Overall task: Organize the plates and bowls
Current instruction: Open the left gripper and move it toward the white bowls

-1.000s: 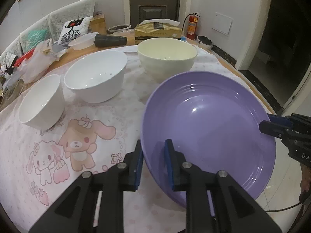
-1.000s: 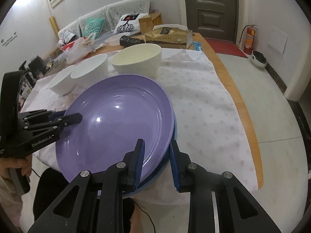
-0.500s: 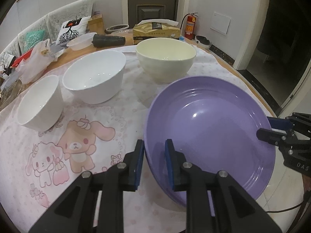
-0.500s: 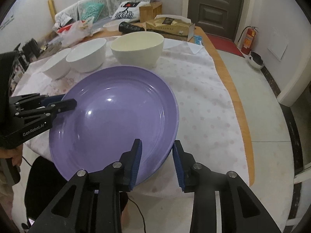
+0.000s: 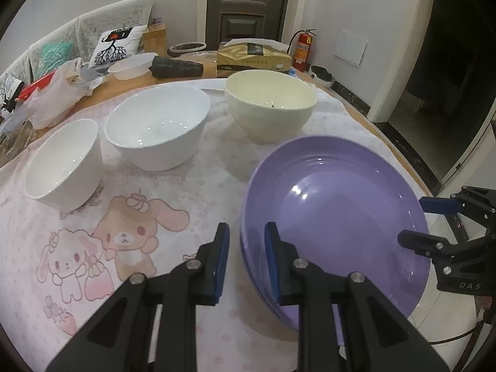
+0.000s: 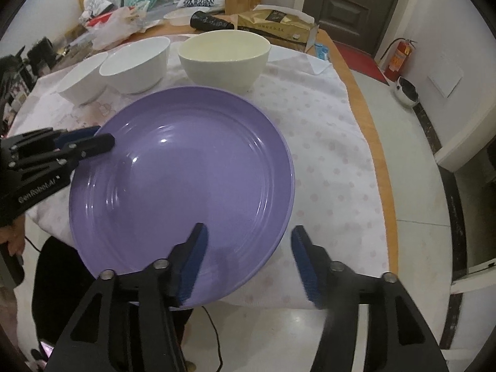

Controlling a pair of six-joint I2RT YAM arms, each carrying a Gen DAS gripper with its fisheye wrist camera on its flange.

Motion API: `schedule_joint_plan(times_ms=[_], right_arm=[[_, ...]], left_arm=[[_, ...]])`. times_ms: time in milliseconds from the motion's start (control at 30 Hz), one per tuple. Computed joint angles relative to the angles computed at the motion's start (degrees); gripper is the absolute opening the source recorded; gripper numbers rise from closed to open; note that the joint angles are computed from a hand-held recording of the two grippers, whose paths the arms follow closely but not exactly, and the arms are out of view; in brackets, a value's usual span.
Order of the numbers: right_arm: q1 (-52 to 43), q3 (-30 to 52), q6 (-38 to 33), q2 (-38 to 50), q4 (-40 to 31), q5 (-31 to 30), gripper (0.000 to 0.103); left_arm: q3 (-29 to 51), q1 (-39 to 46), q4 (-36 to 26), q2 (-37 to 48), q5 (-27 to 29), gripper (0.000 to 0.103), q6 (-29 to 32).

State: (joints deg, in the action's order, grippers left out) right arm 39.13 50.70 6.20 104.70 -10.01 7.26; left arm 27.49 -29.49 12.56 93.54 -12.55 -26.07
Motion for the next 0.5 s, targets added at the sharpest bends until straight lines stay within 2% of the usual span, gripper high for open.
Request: schedule_joint_plan(times_ms=[233, 300, 367, 433, 500], right_arm=[[-0.6, 2.1, 0.1, 0.4, -3.3, -0.1, 0.057], [-1.1, 1.8, 0.6, -1.0, -2.7, -1.0, 0.057], [-1.6, 1.3, 0.5, -2.8, -1.3, -3.7, 0.061], [-1.4, 0.8, -0.2, -4.6, 0.7, -6.2, 0.071], [-0.4, 1.3, -1.7, -5.4, 2.2, -7.5, 0.072]], left_arm=[[-1.8, 2.9, 0.3, -3.5, 2.7, 0.022, 1.7], [-2.2, 4.4, -0.4, -5.6, 3.4, 0.027, 2.8], [-2.0, 6.4, -2.2, -8.1, 4.1, 0.028, 4.7], [-1.1, 8.6, -4.2, -10.2, 5.5, 0.029, 6.8], [0.3, 11.6, -6.6, -12.1, 7.8, 0.029, 9.5]])
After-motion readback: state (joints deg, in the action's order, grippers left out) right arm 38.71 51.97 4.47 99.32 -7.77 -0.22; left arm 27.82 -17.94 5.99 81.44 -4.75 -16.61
